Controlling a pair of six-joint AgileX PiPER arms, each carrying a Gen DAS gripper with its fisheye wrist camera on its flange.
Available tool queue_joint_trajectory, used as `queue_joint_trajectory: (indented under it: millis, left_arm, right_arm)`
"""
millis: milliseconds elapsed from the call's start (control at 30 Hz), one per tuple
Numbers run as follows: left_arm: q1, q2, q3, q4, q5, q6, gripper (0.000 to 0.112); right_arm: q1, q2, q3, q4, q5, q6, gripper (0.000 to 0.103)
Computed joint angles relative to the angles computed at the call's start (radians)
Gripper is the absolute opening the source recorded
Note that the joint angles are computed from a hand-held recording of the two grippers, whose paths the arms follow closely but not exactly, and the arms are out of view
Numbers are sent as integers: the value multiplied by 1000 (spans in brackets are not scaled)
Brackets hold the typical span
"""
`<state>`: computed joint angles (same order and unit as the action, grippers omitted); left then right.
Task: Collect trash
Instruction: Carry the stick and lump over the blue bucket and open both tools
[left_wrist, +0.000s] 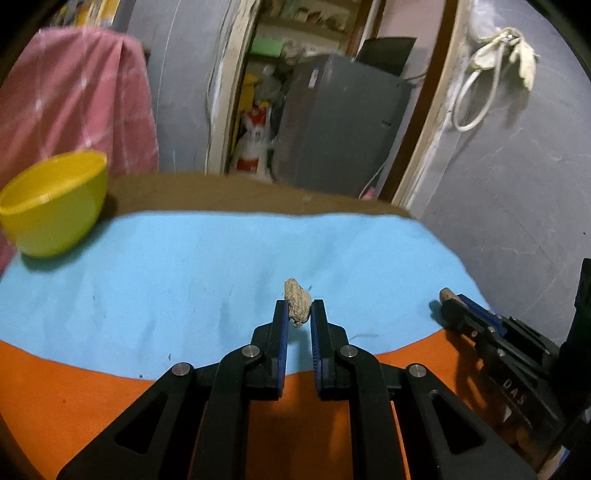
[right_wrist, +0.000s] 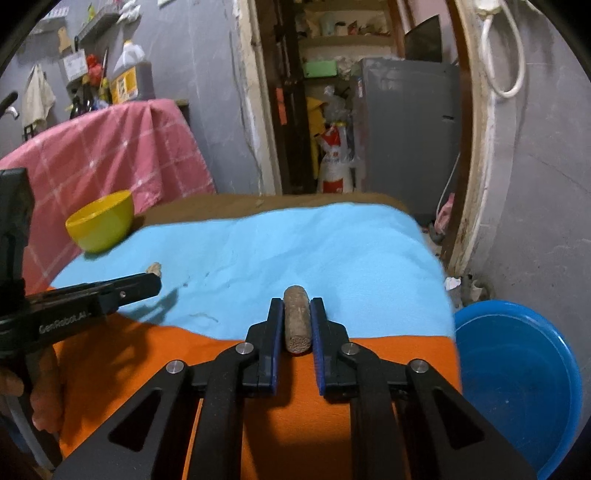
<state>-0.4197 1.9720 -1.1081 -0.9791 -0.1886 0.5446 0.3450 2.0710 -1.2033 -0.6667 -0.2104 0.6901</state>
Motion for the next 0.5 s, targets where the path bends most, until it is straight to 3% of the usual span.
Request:
queue_joint_trajectory:
  millis: [100,300,433,500]
  left_arm:
    - [-43,-31,20,28,-72,-20,9]
    - [-120,-79,31,136,-194,-116,9]
    - [-186,-81,7,198,-262,-146,9]
    - [-213,-68,-36,194,-261,-112,9]
  right_arm:
    - [-18,-44,69,227,-86,-201,12]
    - [-58,-176,310,554,-446,-508,12]
    - [-73,-233,424,678,-632,-612,12]
    - [-84,-248,455,708,-682,-630,12]
